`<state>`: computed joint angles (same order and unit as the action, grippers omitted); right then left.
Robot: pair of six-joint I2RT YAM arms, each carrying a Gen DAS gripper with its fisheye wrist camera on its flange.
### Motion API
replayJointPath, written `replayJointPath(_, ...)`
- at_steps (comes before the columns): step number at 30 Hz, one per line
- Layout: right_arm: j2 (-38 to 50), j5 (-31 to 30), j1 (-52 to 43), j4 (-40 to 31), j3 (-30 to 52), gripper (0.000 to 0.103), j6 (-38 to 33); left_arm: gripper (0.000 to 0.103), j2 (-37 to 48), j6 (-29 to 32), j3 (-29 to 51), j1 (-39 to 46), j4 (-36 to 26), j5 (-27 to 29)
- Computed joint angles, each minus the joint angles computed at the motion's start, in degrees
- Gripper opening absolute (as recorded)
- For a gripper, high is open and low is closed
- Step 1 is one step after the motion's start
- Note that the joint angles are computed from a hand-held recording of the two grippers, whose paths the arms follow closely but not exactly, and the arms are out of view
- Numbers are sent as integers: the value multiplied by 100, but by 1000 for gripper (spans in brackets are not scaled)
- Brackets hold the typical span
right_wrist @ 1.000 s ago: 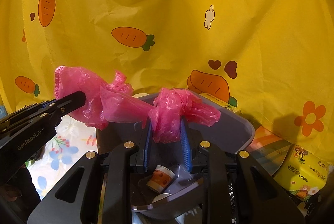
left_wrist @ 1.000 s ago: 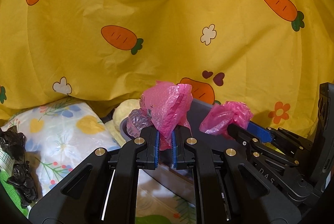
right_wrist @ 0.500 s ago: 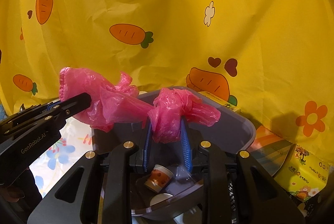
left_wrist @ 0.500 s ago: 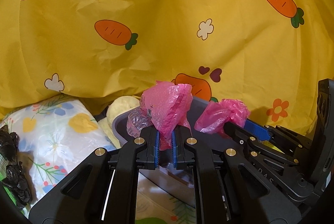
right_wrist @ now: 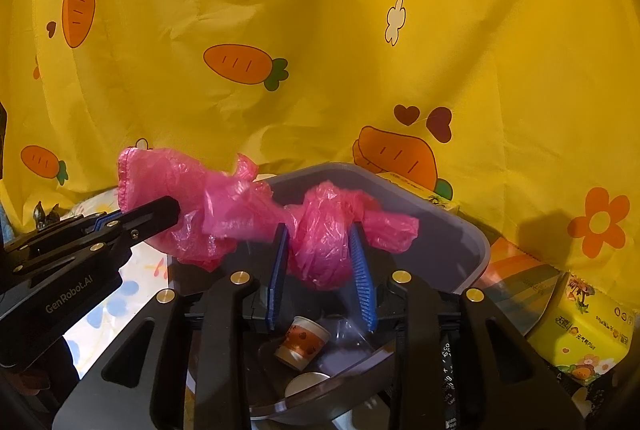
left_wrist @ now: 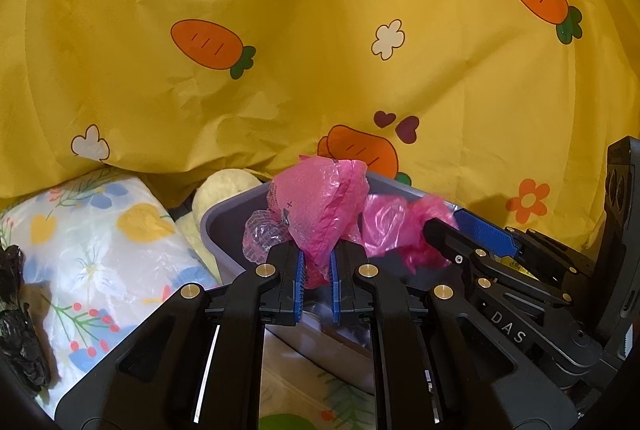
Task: Collect trash
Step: 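Open both tools to release the pink bags into the grey bin, then move both open tools back toward the blue and green scrubbers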
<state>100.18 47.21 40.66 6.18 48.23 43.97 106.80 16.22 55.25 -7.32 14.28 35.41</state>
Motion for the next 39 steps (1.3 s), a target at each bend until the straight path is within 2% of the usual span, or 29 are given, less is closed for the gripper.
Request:
replayJointPath(2, 4, 31, 1, 3, -8, 40, 18, 13, 13, 13, 7, 3, -11, -2)
replayJointPath(3, 0, 43, 0, 8, -17, 42, 24, 21, 20, -6, 17, 13, -24, -10)
replayJointPath(4, -10, 56, -2, 17, -32, 43, 31, 37, 29, -41, 28, 31, -29, -29)
replayJointPath(5, -23, 88, -2, 30, -54, 46, 44, 48, 33, -108, 23, 68, 5, -39)
replayJointPath(6, -35, 121, -2, 45, -79, 49, 58, 66, 28, -207, -15, 127, 101, 0)
replayJointPath(7, -45, 149, 1, 57, -102, 51, 77, 77, 12, -329, -65, 186, 228, 28)
replayJointPath(10, -58, 221, 26, 37, -134, 59, 157, 90, -58, -497, -174, 309, 455, -115)
replayJointPath(15, -29, 469, 159, -58, -72, 76, 276, 96, -260, -453, -424, 484, 667, -566)
replayJointPath(20, 53, 695, 360, -162, 64, 85, 307, 97, -517, -396, -715, 726, 818, -718)
replayJointPath(34, 31, 1037, 841, -746, 266, 87, 821, 97, -1182, -210, -1435, 1413, 1011, -704)
replayJointPath(39, 209, 1176, 1109, -1356, 587, 87, 1300, 97, -1384, -59, -1688, 1803, 1064, -546)
